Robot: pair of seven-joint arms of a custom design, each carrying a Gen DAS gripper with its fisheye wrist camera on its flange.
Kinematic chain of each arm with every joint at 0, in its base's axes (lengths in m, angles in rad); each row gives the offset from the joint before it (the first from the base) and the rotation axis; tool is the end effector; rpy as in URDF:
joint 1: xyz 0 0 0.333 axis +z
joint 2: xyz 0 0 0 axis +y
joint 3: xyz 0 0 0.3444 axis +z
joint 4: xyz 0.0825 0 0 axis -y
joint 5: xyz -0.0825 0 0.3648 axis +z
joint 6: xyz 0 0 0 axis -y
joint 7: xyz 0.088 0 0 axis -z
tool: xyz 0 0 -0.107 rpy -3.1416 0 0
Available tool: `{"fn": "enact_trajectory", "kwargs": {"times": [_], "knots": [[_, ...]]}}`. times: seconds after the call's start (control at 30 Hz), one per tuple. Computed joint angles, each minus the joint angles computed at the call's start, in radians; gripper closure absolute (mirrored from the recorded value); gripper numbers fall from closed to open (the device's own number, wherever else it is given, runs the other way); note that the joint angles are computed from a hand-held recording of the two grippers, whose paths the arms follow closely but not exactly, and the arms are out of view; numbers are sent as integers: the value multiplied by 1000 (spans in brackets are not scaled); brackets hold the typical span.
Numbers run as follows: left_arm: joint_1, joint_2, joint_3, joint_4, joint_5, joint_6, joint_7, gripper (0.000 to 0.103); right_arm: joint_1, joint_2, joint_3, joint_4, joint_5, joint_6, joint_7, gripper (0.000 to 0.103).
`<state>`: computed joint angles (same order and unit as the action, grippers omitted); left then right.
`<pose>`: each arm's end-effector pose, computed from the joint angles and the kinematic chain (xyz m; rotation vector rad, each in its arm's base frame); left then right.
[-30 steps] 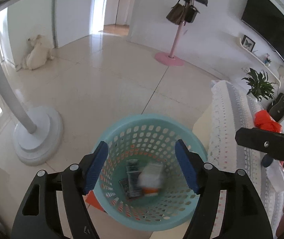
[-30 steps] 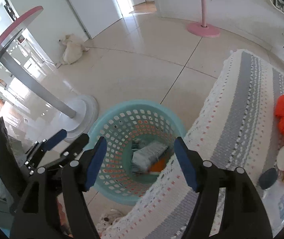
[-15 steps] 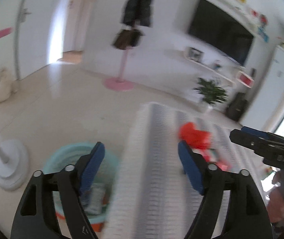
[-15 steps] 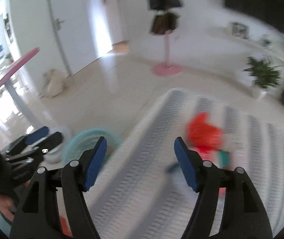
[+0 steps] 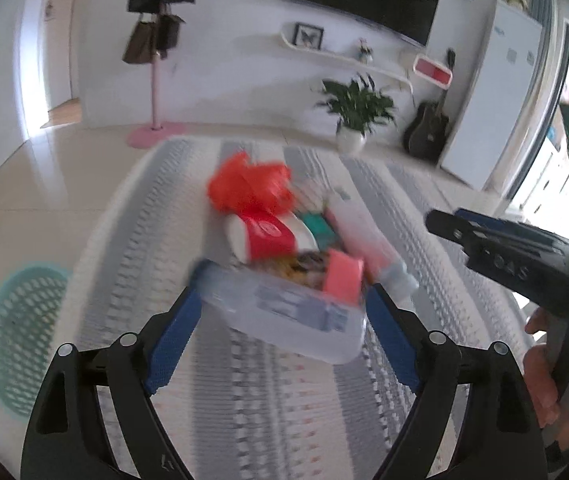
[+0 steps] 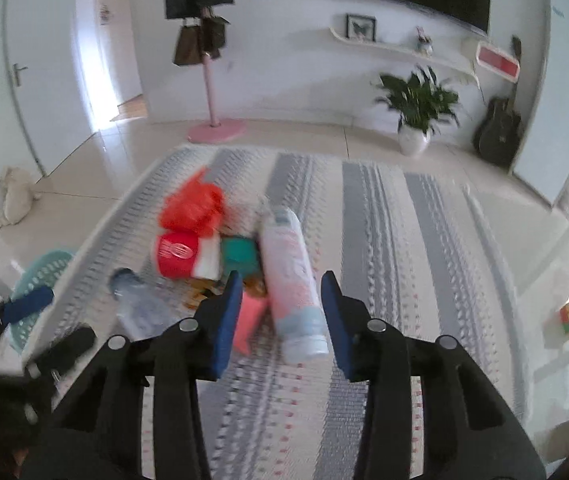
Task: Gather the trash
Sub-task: 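Move both grippers back over the table toward the bottles, then grasp the clear plastic bottle with the left gripper while the right grasps the pink spray can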
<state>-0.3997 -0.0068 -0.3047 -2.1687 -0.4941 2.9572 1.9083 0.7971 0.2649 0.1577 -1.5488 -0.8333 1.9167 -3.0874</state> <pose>0.4490 -0.3405 0.5243 -1.2708 2.3901 -1.1367 0.4270 0.4901 0.5609 -1.3897 2.1553 -0.8252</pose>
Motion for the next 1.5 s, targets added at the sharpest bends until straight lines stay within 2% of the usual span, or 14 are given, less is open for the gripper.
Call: {"fn": "enact_trajectory", "kwargs": {"times": [0.2,0.3,0.4,0.5,0.6,0.73,0.83,0.93,0.97,1.07,1.2,1.3,1.4,1.5], "knots": [[-56,110,28,33,393,6,-314,21,-80,-52,-10,-175,39,220,93,65],[-110,136,86,39,611,7,-471,21,-107,-57,-12,-209,48,284,105,65],[-126,141,109,30,741,14,-537,22,-128,-46,-13,-219,71,324,96,59],[-97,122,97,8,759,0,-509,25,-135,-16,-15,-186,97,331,63,55],[-34,92,60,-23,657,-18,-399,26,-135,25,-22,-138,133,320,19,54],[21,53,84,-52,682,-41,-415,29,-118,65,-39,-92,153,285,0,48],[76,31,67,-56,459,-71,-220,30,-122,68,-46,-103,174,317,9,48],[106,4,53,-33,62,-143,112,28,-126,65,-46,-122,206,330,10,48],[112,3,61,1,-93,-209,219,27,-129,64,-46,-131,214,340,10,49],[133,32,72,85,-281,-311,289,22,-128,48,-50,-175,214,384,49,56],[115,142,62,204,-81,-317,97,22,-111,27,-49,-193,179,347,88,57],[83,225,76,283,112,-357,-74,29,-101,10,-40,-208,156,317,113,57],[78,264,69,324,172,-398,-137,36,-94,-24,-29,-242,137,303,159,57],[47,273,79,316,288,-380,-193,47,-87,-69,-11,-286,115,285,223,57]]}}
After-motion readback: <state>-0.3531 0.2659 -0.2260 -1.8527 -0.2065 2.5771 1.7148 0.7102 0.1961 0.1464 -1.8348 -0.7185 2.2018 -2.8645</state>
